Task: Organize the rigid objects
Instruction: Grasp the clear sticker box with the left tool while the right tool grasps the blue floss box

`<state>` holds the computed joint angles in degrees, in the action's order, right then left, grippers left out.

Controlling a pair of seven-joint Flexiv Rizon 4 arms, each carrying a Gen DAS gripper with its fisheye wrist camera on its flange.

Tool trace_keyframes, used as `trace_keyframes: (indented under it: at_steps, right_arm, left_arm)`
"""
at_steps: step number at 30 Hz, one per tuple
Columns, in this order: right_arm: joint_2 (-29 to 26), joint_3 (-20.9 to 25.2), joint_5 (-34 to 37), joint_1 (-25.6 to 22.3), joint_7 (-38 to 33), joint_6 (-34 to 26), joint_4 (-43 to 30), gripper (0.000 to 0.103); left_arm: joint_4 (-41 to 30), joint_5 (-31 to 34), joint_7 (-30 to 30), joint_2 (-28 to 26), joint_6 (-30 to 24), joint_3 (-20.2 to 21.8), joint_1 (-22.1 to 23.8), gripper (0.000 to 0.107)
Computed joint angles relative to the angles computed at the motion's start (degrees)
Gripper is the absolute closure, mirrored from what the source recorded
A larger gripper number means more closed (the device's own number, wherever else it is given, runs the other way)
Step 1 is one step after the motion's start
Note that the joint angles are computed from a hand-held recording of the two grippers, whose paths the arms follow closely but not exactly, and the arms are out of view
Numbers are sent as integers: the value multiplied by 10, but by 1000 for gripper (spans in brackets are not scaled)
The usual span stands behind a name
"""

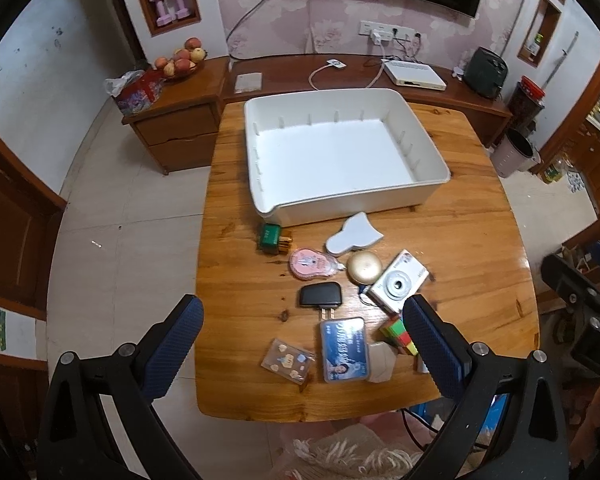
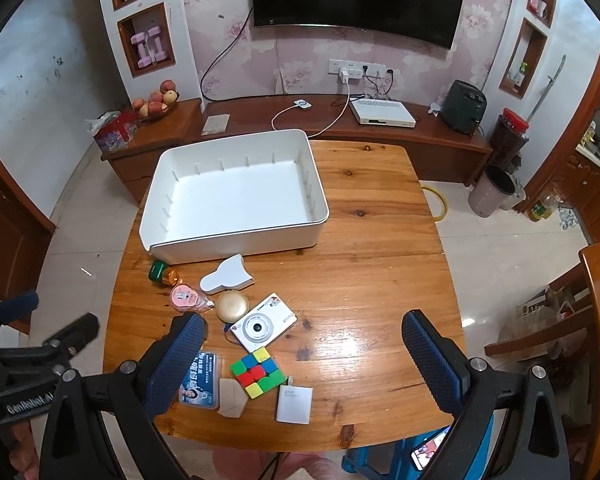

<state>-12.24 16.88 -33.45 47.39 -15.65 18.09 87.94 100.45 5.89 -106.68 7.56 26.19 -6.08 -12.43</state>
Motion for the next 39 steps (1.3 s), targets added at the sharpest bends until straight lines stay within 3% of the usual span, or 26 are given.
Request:
trace_keyframes:
  at_steps: [9, 20, 25, 31, 39]
  right_arm:
    - [1, 1, 18, -12, -10, 40, 15, 3]
    - [-68, -2, 23, 14, -107, 70, -6, 3]
    - [-98, -8, 30, 28, -153, 99, -11, 3]
    - [-127, -8, 56, 35, -207, 143, -10, 3]
    - [-137, -8, 80, 38, -246, 191, 5, 3]
  left_arm:
    - [11, 26, 21, 0, -26, 9, 15, 7]
    - [80, -48, 10, -50, -67, 26, 22, 7]
    - [118, -109, -60, -82, -75, 38, 28, 7]
    - [159, -156, -147, -85, -65, 45, 30, 7]
    - [222, -211, -225, -86, 32, 43, 24, 7]
